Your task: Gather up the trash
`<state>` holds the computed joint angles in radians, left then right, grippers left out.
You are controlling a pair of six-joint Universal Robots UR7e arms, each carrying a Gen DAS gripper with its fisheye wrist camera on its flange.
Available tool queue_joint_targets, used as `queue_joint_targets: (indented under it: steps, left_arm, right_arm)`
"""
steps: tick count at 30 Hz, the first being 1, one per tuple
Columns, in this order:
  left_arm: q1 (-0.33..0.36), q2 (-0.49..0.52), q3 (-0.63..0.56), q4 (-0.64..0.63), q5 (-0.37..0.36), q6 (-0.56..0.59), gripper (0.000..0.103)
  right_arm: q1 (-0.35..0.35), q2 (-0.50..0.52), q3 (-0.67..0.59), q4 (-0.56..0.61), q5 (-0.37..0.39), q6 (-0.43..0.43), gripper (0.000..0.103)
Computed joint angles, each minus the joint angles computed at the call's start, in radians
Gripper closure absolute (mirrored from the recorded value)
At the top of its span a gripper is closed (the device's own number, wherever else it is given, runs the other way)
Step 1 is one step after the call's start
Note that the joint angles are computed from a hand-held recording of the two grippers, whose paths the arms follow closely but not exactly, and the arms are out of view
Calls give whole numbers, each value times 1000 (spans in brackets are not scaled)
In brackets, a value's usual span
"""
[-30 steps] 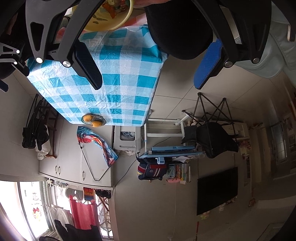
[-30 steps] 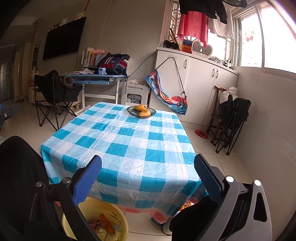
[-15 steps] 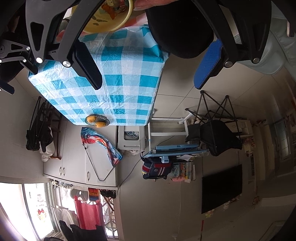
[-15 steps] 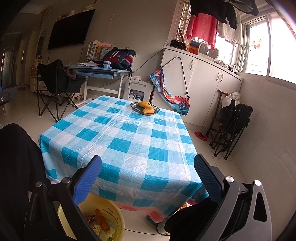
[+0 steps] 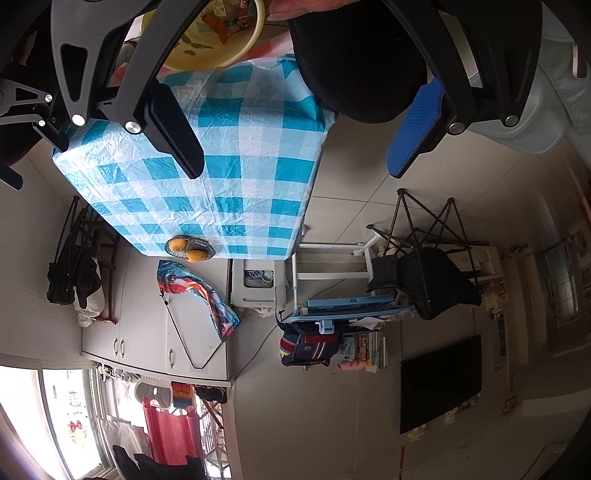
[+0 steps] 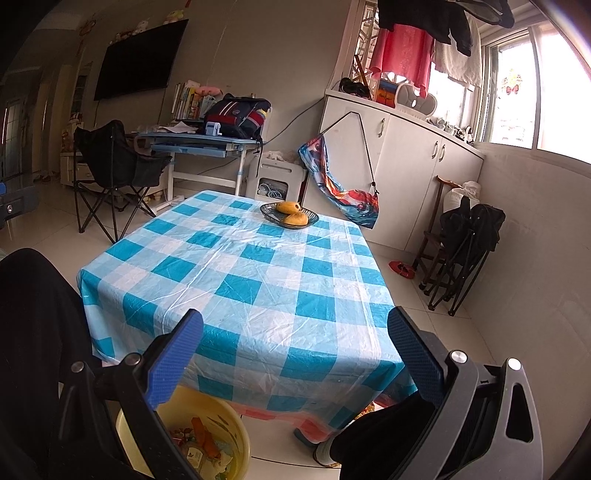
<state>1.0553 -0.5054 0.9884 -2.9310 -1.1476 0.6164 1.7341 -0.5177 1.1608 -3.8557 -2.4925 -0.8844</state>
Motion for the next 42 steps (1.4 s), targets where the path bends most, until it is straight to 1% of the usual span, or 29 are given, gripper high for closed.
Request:
queue_joint_targets:
  steps: [42]
  left_arm:
    - [0, 9, -14, 9, 15, -19, 7]
  right_arm:
    - [2, 2, -6, -6, 11, 6, 7]
